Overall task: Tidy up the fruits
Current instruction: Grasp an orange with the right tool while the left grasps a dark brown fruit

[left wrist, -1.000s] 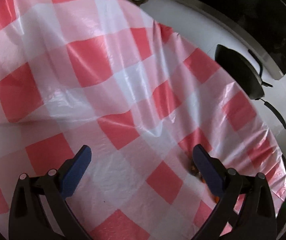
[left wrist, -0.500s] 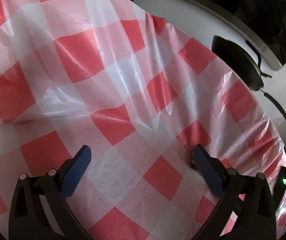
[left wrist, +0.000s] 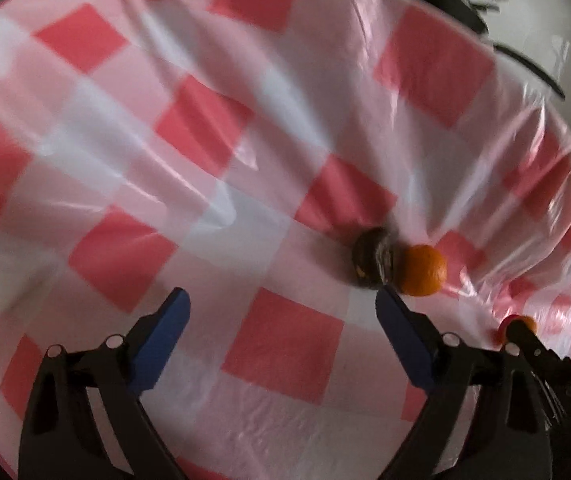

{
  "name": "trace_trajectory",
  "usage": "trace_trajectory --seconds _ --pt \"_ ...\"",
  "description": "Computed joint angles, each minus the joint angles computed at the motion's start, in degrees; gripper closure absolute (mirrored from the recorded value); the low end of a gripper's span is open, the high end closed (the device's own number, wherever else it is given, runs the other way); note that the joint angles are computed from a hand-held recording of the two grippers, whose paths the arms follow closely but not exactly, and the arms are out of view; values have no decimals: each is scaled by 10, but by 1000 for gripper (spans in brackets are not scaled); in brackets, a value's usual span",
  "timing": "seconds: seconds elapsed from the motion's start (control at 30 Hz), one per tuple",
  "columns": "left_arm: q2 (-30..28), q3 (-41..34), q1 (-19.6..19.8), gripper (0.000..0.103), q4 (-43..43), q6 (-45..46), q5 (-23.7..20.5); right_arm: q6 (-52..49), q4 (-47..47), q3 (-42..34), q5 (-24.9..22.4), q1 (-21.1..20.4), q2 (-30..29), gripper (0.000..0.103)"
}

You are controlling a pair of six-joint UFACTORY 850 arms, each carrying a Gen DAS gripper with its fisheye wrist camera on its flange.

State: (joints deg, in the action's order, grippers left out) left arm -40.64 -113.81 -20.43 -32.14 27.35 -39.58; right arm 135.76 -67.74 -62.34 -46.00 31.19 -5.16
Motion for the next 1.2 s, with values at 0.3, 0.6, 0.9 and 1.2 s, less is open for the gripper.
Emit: trace_trajectory --seconds 0.3,0.6,0.9,1.2 --pt "-62 -98 -41 23 93 -9 -20 3 2 -8 -11 6 -3 62" --pt "-184 -307 -42 39 68 -26 -128 -3 7 -9 -7 5 -4 62" --pt "-150 -246 -39 56 37 43 -109 -6 9 -11 -5 4 -5 62" --pt "-126 -202 -40 69 38 49 -66 -5 9 -12 -5 4 -6 62"
